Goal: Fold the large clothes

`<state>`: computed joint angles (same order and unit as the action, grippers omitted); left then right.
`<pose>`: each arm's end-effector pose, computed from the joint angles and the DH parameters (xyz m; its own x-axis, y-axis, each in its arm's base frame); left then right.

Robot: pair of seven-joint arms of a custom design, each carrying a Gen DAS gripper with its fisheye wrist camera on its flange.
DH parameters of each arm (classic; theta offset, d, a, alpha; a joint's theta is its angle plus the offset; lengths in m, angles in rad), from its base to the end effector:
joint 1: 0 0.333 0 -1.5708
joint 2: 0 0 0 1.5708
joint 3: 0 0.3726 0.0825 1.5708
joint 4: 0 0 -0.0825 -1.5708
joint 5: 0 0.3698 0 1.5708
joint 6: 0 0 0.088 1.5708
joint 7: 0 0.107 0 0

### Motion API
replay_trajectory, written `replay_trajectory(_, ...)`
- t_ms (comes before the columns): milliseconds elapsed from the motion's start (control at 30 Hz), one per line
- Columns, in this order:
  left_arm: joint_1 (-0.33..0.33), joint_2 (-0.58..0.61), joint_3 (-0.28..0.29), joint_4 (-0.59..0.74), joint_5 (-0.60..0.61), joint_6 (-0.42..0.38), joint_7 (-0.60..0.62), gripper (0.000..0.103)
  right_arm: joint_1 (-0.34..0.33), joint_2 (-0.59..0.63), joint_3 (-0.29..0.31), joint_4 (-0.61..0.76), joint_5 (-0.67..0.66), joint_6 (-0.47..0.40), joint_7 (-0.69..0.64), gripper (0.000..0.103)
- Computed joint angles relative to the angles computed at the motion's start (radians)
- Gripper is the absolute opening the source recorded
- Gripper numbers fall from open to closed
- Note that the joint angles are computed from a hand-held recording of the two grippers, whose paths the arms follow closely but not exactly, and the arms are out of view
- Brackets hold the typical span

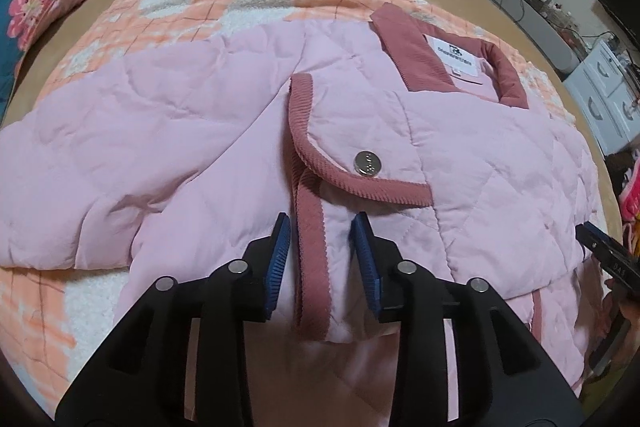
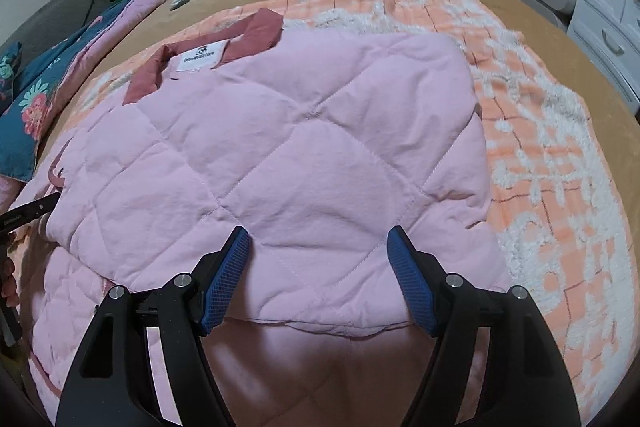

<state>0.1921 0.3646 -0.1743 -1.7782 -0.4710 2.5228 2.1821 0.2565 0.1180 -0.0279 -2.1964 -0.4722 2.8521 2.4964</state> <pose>0.6851 0.0319 0.4562 -0.2778 -0.9398 0.1988 -0.8647 0.1545 -0.4780 0.5595 0.1558 0.4525 -0.2322 -0.9620 -0.1433 -0.8026 0.2728 -0.5306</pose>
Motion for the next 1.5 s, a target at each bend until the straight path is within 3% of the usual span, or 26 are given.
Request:
replay_trajectory(133,-0.027,-0.012,0.020,-0.014,0.059,0.026,-0.045,0.036,0.004,0.010,-0.010,-0.002,-0.016,0.015,0.028,0.071)
replay_trajectory(200,-0.040,-0.031,0.034,-0.031,0.100,0.036,-0.083,0.043,0.007,0.006,-0.011,-0.001,-0.020,0.012,0.039,0.071)
replay_trajectory(267,-0.039,-0.052,0.038,-0.042,0.111,0.025,-0.112,0.058,0.008,-0.008,-0.008,-0.003,-0.022,-0.001,0.043,0.072)
replay_trajectory(367,-0.021,-0.081,0.025,-0.055,0.078,0.010,-0.099,0.067,0.003,-0.034,-0.001,-0.016,-0.020,0.004,0.064,0.081)
replay_trajectory(467,-0.009,-0.108,0.020,-0.067,0.042,-0.014,-0.059,0.079,0.008,-0.062,0.003,-0.014,-0.115,-0.022,0.153,0.092)
replay_trajectory(567,-0.006,-0.145,0.032,-0.090,0.017,-0.005,-0.031,0.094,0.001,-0.074,0.020,0.001,-0.178,-0.047,0.207,0.094)
replay_trajectory(833,0.008,-0.206,0.072,-0.108,-0.052,0.003,0.006,0.094,-0.005,-0.118,0.060,0.019,-0.289,-0.051,0.279,0.097)
replay_trajectory(1100,0.032,-0.231,0.097,-0.091,-0.116,-0.004,0.060,0.094,-0.004,-0.168,0.117,0.056,-0.407,-0.139,0.388,0.099)
replay_trajectory(1300,0.045,-0.253,0.115,-0.113,-0.140,0.059,0.104,0.094,0.024,-0.161,0.147,0.110,-0.408,-0.210,0.395,0.099)
replay_trajectory(1500,0.072,-0.243,0.136,-0.110,-0.155,0.073,0.112,0.094,0.079,-0.115,0.164,0.197,-0.425,-0.271,0.400,0.099)
